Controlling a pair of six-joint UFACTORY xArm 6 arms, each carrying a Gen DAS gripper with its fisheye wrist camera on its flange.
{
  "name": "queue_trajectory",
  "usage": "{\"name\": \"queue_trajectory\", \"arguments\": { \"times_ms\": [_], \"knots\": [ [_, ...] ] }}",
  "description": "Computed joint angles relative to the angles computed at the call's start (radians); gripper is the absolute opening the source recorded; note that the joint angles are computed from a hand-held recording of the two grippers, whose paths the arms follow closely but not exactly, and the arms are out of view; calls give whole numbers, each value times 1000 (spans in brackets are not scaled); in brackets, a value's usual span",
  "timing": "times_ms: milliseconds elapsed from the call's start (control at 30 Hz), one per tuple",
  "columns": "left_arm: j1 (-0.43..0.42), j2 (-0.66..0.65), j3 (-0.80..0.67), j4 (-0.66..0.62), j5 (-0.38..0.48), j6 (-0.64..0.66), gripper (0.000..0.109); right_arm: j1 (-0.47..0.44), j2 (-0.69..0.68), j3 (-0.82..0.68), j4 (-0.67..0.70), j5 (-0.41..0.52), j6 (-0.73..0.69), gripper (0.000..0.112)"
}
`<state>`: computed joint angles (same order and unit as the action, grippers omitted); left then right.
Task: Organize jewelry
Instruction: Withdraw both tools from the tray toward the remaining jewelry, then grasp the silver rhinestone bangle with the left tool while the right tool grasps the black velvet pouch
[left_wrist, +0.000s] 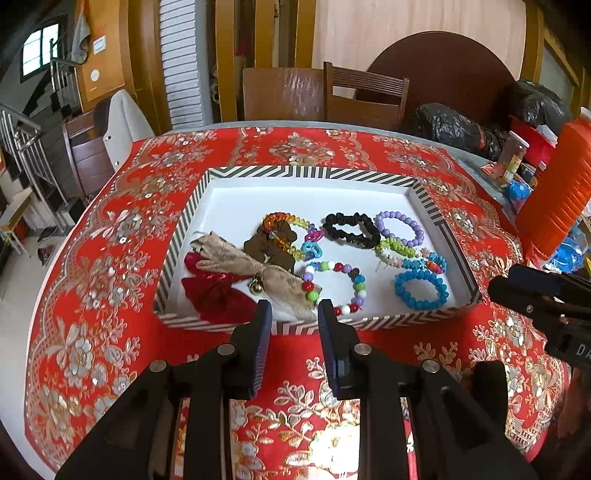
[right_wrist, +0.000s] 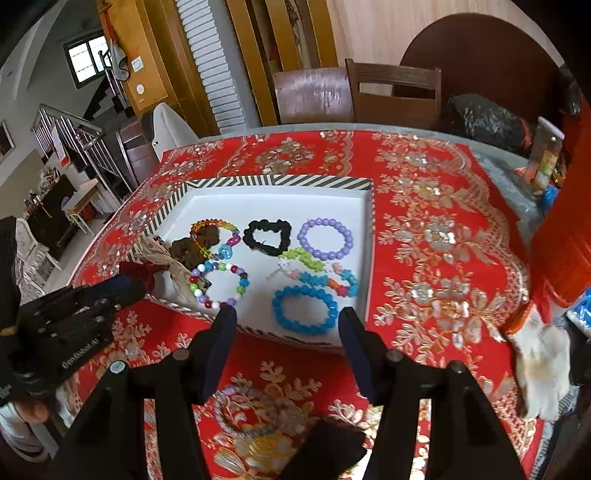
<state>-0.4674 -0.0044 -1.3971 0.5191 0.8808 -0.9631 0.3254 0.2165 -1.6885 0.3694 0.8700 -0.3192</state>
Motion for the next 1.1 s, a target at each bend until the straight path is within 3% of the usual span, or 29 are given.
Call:
{"name": "queue_trajectory", "arguments": {
  "times_ms": [333,500,1100],
  "knots": [
    [-11,-54,63,-88,-33,38,28,-58,-52,47,1,73,-28,60],
    [-38,-54,72,-63,-21,20,28,-66,-73,97,4,79,-15,60],
    [-39,-61,93,-84,-15,21,28,-1,-44,67,-37,83,11,60]
  ]
}}
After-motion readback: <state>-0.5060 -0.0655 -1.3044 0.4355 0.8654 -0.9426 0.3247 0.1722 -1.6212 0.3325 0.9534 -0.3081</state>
